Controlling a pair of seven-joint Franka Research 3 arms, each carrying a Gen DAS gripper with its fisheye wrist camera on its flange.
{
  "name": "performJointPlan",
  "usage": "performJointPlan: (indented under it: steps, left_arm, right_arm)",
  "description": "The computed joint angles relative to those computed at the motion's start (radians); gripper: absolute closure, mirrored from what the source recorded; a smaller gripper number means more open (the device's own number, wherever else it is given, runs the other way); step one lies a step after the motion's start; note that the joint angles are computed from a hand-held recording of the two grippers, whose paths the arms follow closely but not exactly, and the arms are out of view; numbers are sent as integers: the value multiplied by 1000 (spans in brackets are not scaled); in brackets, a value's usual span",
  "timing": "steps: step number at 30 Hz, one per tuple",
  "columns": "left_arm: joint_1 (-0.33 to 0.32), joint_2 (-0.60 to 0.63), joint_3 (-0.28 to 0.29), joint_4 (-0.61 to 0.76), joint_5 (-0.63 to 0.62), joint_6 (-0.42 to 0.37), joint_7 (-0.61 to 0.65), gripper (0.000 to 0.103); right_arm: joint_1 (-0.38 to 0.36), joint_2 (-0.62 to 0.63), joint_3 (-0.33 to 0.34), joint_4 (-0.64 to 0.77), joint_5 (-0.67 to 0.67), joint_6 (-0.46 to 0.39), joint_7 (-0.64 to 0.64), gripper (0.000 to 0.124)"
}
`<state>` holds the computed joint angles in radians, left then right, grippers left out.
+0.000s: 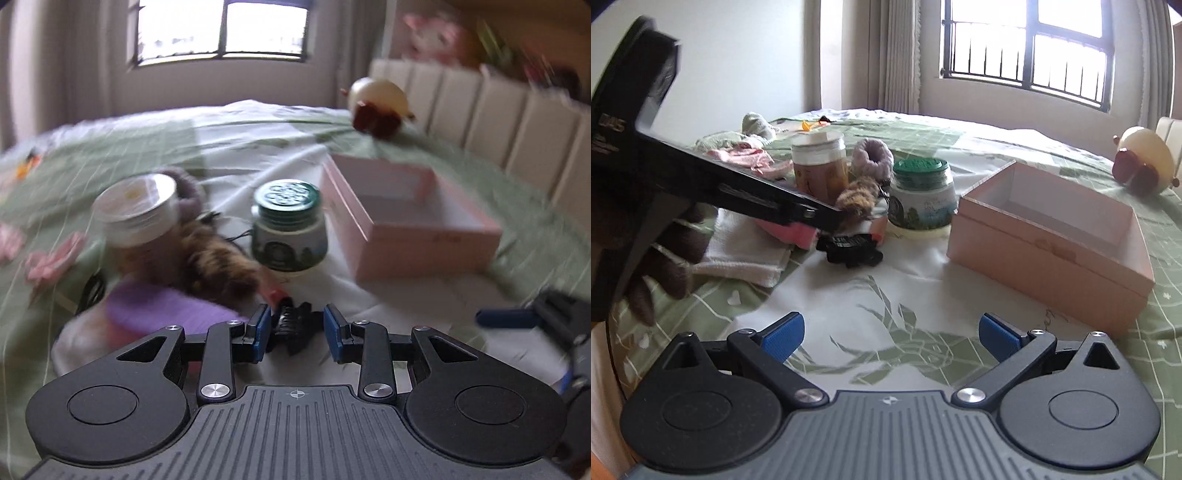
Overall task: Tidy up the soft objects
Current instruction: 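Lower the left tool onto the black claw clip and close it, then lift the clip with the left tool while the right tool grasps the small pink cloth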
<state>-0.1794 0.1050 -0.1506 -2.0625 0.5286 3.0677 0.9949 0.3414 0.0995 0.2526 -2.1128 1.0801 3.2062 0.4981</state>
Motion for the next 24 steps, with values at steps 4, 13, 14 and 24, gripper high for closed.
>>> performJointPlan:
  steps: [4,13,14,24]
  left_arm:
    - [-40,92,32,120,172,-99,-31,66]
    - [-27,165,5,185,-35,-177,141,60]
    - [-32,171,9,192,-30,-179,137,60]
    - [127,16,-129,-62,-356,98,234,65]
  right_arm:
    - [21,0,-34,-41,-111,25,115,22]
    - [-41,14,23,-58,-137,38,136,22]
    - [-59,14,46,-58,-118,49,122,22]
    - [-56,-5,33,20,-141,-30,110,23]
